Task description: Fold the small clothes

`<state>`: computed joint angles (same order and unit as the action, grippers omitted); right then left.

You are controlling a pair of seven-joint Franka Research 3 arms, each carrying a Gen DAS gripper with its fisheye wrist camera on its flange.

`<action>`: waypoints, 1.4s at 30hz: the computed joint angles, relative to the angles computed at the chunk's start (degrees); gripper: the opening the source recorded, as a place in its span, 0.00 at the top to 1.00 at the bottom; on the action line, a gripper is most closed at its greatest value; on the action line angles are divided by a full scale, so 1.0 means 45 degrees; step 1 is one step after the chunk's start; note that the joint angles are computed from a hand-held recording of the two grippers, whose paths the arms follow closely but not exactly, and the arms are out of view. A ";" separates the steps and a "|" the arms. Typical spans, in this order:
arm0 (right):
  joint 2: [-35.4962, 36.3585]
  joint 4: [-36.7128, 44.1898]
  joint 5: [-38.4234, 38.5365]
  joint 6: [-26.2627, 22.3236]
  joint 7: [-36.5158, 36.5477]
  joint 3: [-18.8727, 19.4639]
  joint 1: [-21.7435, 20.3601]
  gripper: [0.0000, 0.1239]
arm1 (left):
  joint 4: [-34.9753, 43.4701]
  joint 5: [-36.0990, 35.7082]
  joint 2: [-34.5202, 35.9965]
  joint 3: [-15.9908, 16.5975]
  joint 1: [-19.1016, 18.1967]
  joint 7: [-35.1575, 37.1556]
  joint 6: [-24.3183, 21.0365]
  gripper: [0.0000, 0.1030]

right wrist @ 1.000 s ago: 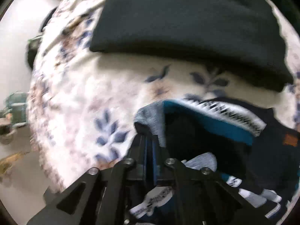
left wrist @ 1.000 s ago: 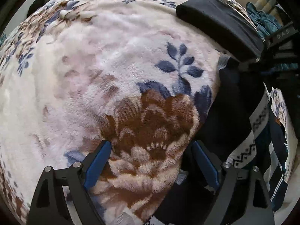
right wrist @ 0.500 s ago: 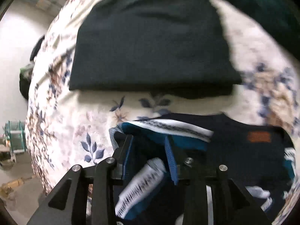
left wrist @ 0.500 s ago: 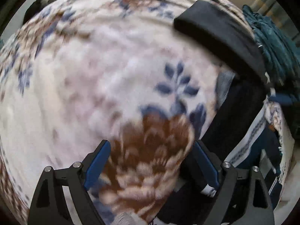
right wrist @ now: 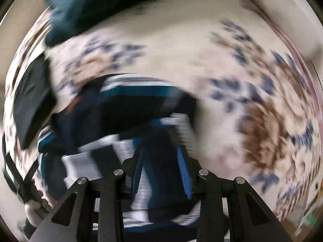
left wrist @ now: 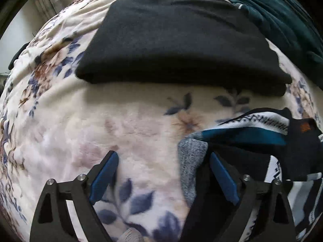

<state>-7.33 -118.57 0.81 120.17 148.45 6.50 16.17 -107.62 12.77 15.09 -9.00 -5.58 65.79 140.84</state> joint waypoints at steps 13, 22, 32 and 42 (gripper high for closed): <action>-0.0473 -0.2161 0.3083 0.2911 -0.1772 -0.0296 -0.0264 0.69 | -0.2433 0.2590 -0.3064 0.0154 -0.0138 -0.2952 0.0369 0.09; -0.0127 -0.1964 0.1477 0.1571 -0.1984 -0.0036 -0.0221 0.58 | -0.3386 0.3734 -0.4343 -0.0541 -0.0701 -0.3742 -0.0454 0.09; -0.2845 -0.2529 0.2676 0.0804 -0.2542 -0.0168 -0.0162 0.29 | -0.5283 0.0504 -0.6988 -0.0762 -0.1873 -0.2734 -0.0820 0.05; -0.4517 -0.3415 0.4399 -0.0536 -0.6157 -0.1267 -0.0709 0.20 | -0.5047 -0.1069 -0.7340 -0.2592 -0.3914 -0.5370 -0.3058 0.03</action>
